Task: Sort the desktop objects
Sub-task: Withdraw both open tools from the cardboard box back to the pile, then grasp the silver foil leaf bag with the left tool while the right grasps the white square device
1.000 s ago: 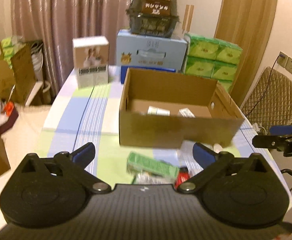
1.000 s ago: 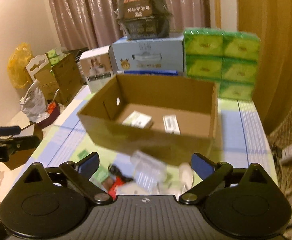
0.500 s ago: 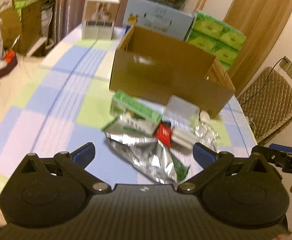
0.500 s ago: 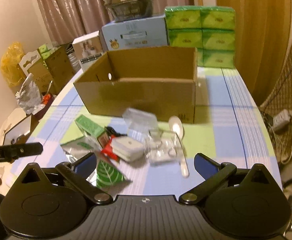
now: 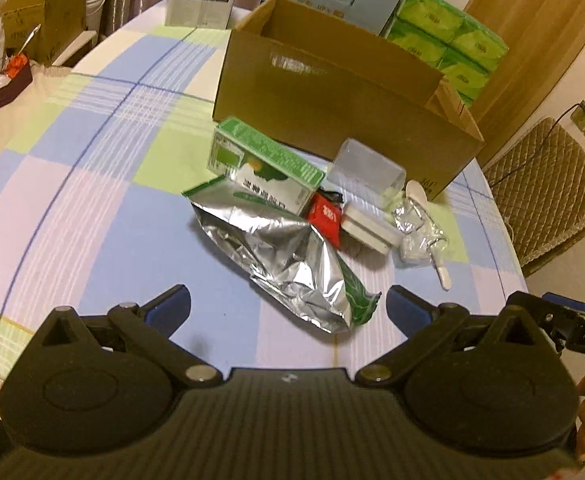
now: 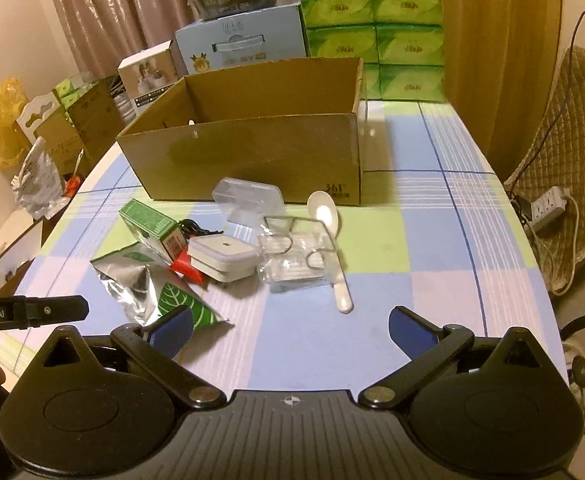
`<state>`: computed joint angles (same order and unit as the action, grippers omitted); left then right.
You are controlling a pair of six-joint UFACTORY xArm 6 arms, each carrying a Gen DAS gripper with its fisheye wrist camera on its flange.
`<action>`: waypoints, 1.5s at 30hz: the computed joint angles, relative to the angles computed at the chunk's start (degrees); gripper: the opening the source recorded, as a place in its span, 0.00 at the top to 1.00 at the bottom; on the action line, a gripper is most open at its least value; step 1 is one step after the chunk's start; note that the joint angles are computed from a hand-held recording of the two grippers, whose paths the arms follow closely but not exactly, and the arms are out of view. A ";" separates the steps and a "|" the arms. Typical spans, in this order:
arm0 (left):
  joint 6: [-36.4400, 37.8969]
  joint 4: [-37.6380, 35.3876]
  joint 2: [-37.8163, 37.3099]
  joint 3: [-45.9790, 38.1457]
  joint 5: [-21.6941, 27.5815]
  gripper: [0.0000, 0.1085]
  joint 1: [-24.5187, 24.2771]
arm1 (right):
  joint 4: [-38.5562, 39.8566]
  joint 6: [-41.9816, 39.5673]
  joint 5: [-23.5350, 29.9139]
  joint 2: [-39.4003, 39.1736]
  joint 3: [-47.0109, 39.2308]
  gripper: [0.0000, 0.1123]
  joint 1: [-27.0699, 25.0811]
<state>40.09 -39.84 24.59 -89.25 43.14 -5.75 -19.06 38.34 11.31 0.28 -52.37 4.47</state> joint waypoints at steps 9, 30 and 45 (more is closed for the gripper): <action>-3.15 1.03 2.60 -0.60 1.17 0.06 -1.16 | 1.47 -2.70 0.21 2.08 -0.96 0.10 -0.08; -11.14 2.70 12.39 -9.61 1.07 0.17 -4.59 | 6.52 -9.89 4.19 9.55 -8.96 0.10 -1.69; -4.09 10.23 12.14 -12.46 5.16 0.63 -1.12 | 12.10 -16.20 5.60 11.53 -10.73 0.10 0.14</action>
